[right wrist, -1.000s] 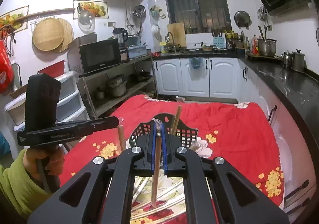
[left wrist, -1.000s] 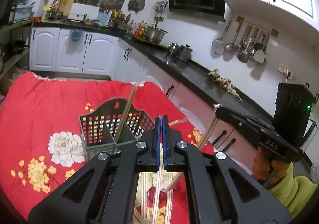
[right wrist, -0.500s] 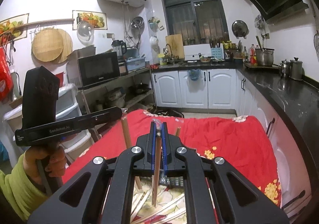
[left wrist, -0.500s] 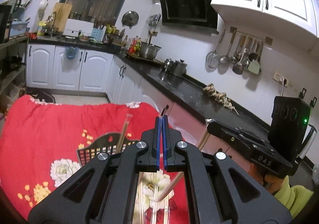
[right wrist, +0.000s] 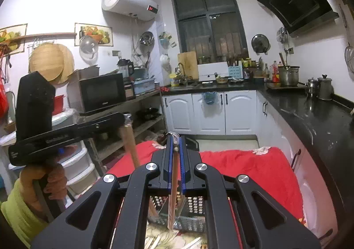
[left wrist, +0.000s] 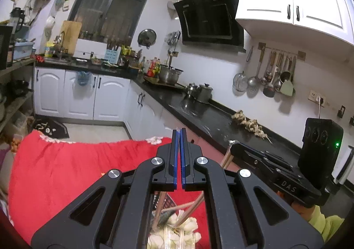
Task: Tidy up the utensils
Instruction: 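Lift the chopsticks with both tools and carry them above the caddy, then drop chopsticks into the caddy compartments by opening both tools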
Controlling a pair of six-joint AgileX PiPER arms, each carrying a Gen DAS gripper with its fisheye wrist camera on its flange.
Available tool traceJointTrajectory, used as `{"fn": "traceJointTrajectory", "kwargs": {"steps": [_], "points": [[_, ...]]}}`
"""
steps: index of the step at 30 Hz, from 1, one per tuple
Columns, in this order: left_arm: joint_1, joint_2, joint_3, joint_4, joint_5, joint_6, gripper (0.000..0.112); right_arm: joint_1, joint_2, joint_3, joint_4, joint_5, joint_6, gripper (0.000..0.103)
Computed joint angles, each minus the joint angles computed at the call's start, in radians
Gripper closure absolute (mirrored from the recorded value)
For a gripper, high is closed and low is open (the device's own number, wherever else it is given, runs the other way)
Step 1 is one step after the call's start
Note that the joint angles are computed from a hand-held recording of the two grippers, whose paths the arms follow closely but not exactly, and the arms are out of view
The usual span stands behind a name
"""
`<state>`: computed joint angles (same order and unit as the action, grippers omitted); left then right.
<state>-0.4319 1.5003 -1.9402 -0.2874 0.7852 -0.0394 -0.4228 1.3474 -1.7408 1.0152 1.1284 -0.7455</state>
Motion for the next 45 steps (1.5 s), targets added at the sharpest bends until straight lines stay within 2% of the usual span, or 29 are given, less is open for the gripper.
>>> {"fn": "traceJointTrajectory", "kwargs": {"steps": [7,14,30,40,41,42,44,45], "points": [[0.049,0.028,-0.030,-0.022,-0.009,0.026,0.112,0.034,0.073,-0.066,-0.041,-0.067,0.038,0.097],[0.091,0.075,-0.027,-0.057,-0.007,0.044,0.112,0.059,0.115,-0.069,-0.077,-0.135,0.050,0.097],[0.119,0.060,0.156,-0.118,-0.104,0.096,0.112,0.121,0.154,0.010,-0.153,-0.220,0.067,0.097],[0.137,0.039,0.271,-0.177,-0.148,0.136,0.112,0.161,0.134,0.100,-0.193,-0.249,0.077,0.096],[0.136,0.035,0.284,-0.182,-0.153,0.139,0.112,0.163,0.128,0.110,-0.197,-0.256,0.077,0.092],[0.137,0.032,0.294,-0.185,-0.156,0.143,0.112,0.167,0.113,0.131,-0.203,-0.273,0.074,0.077],[0.139,0.026,0.320,-0.195,-0.169,0.153,0.112,0.165,0.088,0.166,-0.200,-0.294,0.061,0.064],[0.141,0.023,0.331,-0.199,-0.174,0.157,0.112,0.160,0.076,0.180,-0.198,-0.294,0.053,0.064]]}}
